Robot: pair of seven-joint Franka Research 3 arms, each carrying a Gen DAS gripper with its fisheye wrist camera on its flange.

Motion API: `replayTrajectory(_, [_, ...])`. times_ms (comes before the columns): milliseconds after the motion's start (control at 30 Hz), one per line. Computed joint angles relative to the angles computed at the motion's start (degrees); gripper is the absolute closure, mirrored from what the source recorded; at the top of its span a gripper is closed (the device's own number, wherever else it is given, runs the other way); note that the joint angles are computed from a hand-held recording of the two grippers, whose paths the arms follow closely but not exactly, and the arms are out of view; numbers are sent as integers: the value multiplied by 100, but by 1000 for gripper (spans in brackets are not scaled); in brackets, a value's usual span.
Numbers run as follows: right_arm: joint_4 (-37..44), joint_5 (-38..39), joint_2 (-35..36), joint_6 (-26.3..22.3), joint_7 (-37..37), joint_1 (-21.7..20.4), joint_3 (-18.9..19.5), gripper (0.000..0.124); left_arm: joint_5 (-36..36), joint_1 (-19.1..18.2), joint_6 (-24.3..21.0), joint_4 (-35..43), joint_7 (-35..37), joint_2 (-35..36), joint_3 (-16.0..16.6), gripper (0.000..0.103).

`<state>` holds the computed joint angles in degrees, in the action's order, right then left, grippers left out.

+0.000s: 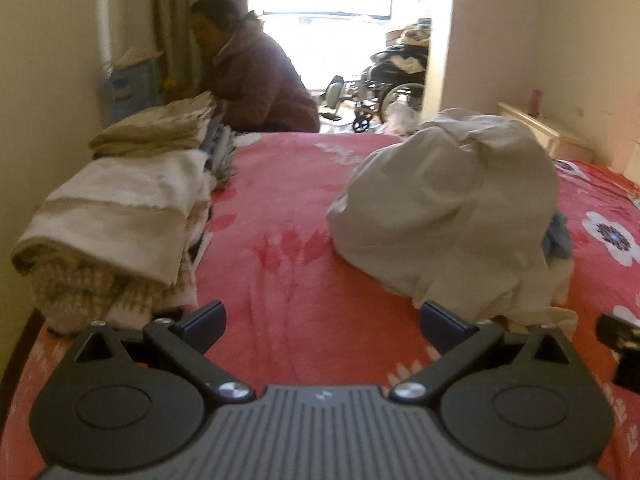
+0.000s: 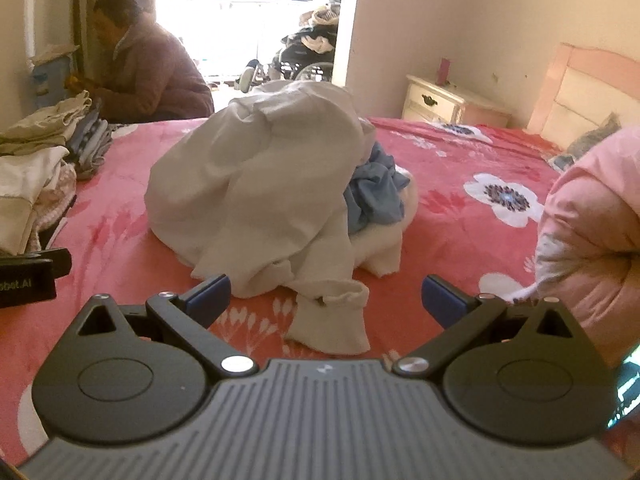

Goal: Fold clothes
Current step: 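Move both grippers toward the crumpled white sweatshirt on the bed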

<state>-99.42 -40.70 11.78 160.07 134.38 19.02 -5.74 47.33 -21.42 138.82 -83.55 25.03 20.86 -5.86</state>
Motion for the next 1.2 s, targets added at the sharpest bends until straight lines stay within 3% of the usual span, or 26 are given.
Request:
replayTrajectory(133, [-1, -191, -54, -211, 171, 40, -34, 22, 118, 19, 201, -236, -205, -140, 29, 0])
replayTrajectory(400, [81, -369, -23, -419, 460, -25, 27, 22, 185, 47, -50, -203, -308, -164, -11, 0])
replayTrajectory(800, [366, -86, 187, -629, 199, 5, 80, 22, 283, 131, 195, -280, -359, -184, 17, 0])
replayTrajectory(1200, [649, 98, 423, -990, 116, 113, -28, 22, 417, 40, 153, 7, -188, 82, 75, 0])
